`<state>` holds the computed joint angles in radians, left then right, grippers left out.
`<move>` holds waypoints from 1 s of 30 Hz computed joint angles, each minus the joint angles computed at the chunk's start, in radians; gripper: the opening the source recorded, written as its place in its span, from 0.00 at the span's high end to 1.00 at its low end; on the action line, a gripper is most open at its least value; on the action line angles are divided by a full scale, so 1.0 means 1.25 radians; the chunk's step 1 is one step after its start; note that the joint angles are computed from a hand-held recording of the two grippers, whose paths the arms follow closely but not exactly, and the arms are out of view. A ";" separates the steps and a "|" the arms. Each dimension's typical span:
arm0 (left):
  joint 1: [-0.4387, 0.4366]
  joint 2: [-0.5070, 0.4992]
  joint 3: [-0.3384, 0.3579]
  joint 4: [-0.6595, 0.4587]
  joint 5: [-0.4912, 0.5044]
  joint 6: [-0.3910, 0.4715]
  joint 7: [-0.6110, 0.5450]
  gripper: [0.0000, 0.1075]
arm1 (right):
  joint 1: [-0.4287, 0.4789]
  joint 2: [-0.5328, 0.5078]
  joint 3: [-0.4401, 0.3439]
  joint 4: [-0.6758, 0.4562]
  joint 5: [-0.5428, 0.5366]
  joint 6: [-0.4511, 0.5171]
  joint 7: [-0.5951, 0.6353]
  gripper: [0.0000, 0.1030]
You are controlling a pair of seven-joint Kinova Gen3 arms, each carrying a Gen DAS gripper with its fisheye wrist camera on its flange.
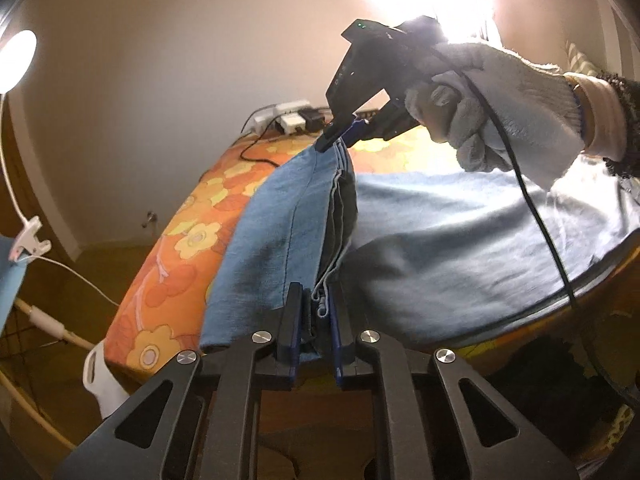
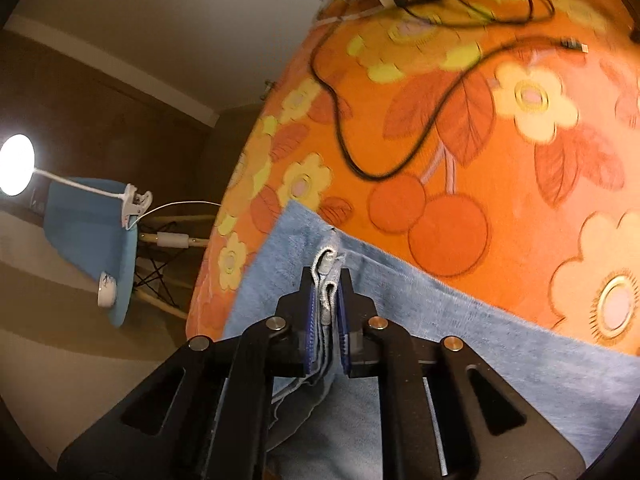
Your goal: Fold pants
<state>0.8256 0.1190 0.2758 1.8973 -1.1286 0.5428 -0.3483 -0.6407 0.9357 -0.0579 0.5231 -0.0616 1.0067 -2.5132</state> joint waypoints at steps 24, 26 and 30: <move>0.092 0.003 0.048 -0.121 0.052 -0.049 -0.050 0.90 | -0.052 -0.298 0.030 0.319 0.145 -0.025 -0.042 0.90; 0.110 0.015 0.042 -0.134 0.055 -0.047 -0.056 0.91 | -0.050 -0.335 0.026 0.370 0.156 -0.030 -0.051 0.90; 0.148 0.039 0.032 -0.168 0.085 -0.039 -0.085 0.91 | -0.053 -0.391 0.019 0.448 0.187 -0.028 -0.081 0.90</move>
